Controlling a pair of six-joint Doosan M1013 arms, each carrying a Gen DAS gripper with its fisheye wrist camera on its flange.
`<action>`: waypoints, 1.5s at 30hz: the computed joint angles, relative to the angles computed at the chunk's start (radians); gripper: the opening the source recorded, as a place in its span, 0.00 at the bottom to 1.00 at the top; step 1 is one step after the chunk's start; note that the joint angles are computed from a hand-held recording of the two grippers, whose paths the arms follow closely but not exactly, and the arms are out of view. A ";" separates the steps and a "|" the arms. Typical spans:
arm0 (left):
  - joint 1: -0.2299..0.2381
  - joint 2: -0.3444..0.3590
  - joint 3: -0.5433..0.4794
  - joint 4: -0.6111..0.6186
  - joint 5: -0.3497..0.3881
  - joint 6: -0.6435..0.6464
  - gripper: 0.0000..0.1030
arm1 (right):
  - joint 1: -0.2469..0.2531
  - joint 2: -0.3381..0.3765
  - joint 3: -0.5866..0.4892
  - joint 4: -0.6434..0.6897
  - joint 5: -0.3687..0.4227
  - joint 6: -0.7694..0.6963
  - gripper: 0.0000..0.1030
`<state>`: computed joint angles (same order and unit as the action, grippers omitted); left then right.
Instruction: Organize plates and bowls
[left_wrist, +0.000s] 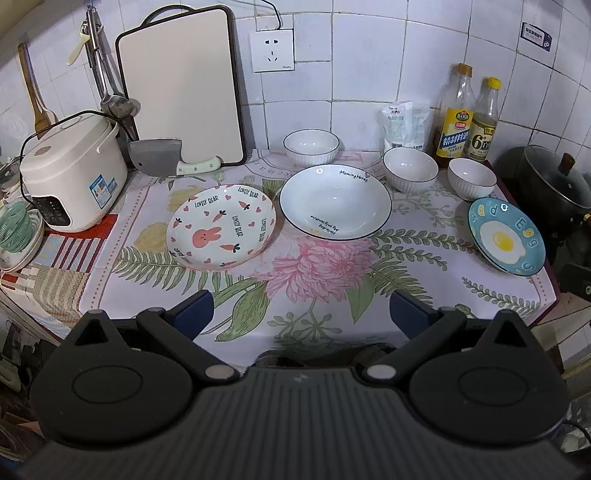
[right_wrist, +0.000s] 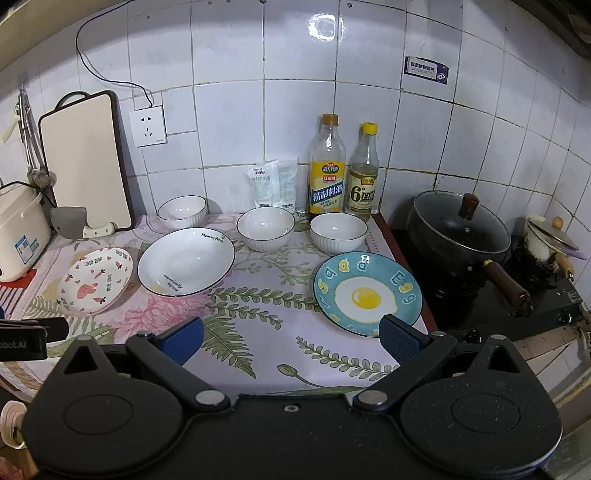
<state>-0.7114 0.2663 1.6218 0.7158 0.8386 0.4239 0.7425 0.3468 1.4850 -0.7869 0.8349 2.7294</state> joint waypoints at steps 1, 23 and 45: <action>-0.001 0.001 0.001 0.006 0.001 -0.003 1.00 | 0.000 -0.001 0.003 -0.002 -0.004 0.004 0.99; -0.033 0.021 0.052 0.236 0.052 -0.216 1.00 | 0.025 -0.020 0.074 -0.203 -0.044 0.167 0.99; -0.042 0.009 0.097 0.257 -0.028 -0.254 1.00 | 0.041 -0.005 0.110 -0.329 -0.014 0.258 1.00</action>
